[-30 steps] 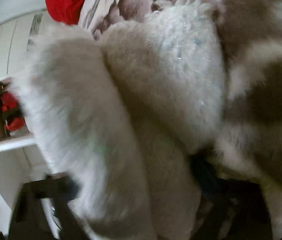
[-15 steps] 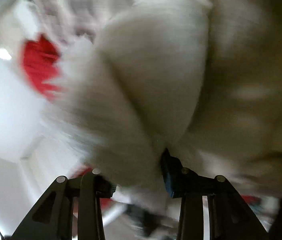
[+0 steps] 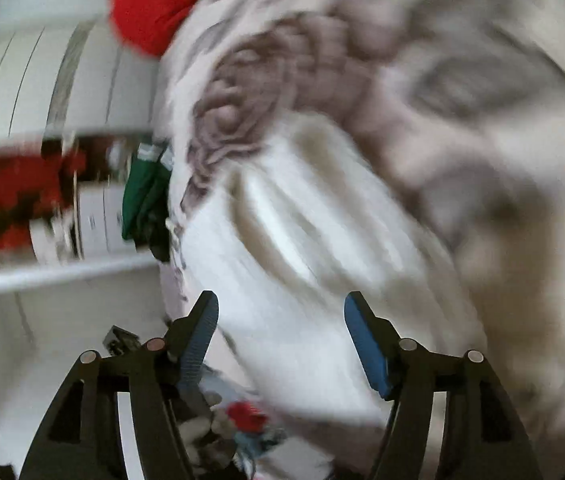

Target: Fold large clothes

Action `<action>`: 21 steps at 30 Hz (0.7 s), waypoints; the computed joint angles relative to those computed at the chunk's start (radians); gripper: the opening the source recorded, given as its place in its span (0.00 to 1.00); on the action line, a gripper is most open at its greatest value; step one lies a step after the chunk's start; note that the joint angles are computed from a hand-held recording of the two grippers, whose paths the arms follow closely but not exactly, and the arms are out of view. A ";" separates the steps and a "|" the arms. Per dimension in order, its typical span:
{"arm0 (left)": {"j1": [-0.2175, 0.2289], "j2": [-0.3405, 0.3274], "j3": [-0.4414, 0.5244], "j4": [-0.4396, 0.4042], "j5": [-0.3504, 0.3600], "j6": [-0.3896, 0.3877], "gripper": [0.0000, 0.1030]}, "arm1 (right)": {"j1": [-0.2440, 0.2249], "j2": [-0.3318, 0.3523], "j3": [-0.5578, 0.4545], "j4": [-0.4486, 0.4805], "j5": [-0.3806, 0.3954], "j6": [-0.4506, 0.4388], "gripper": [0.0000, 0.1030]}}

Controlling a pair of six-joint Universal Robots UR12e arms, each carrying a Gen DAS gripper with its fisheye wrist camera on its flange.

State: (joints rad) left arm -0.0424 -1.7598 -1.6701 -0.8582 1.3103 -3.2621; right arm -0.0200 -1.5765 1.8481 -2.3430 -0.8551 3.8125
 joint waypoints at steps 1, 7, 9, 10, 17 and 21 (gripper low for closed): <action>-0.004 -0.004 0.003 0.006 0.014 0.009 1.00 | 0.006 0.028 -0.045 0.050 -0.005 -0.046 0.66; -0.009 -0.008 0.010 0.008 0.013 0.014 1.00 | 0.039 0.148 -0.193 0.274 -0.013 -0.228 0.17; -0.012 -0.007 0.012 -0.004 0.011 0.024 1.00 | 0.019 0.106 -0.161 0.200 -0.009 -0.127 0.15; -0.014 -0.007 0.012 -0.006 0.005 0.030 1.00 | 0.013 0.087 -0.157 0.174 -0.011 -0.090 0.14; -0.023 -0.025 0.052 -0.017 -0.085 0.034 1.00 | -0.010 0.030 -0.186 0.163 -0.143 -0.023 0.14; -0.038 -0.056 0.089 -0.062 -0.089 0.077 1.00 | 0.002 0.098 -0.197 0.264 -0.288 -0.090 0.14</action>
State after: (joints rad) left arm -0.0804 -1.8160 -1.5807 -0.9199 1.2211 -3.1850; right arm -0.0181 -1.4781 1.6507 -2.0789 -1.1431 3.7228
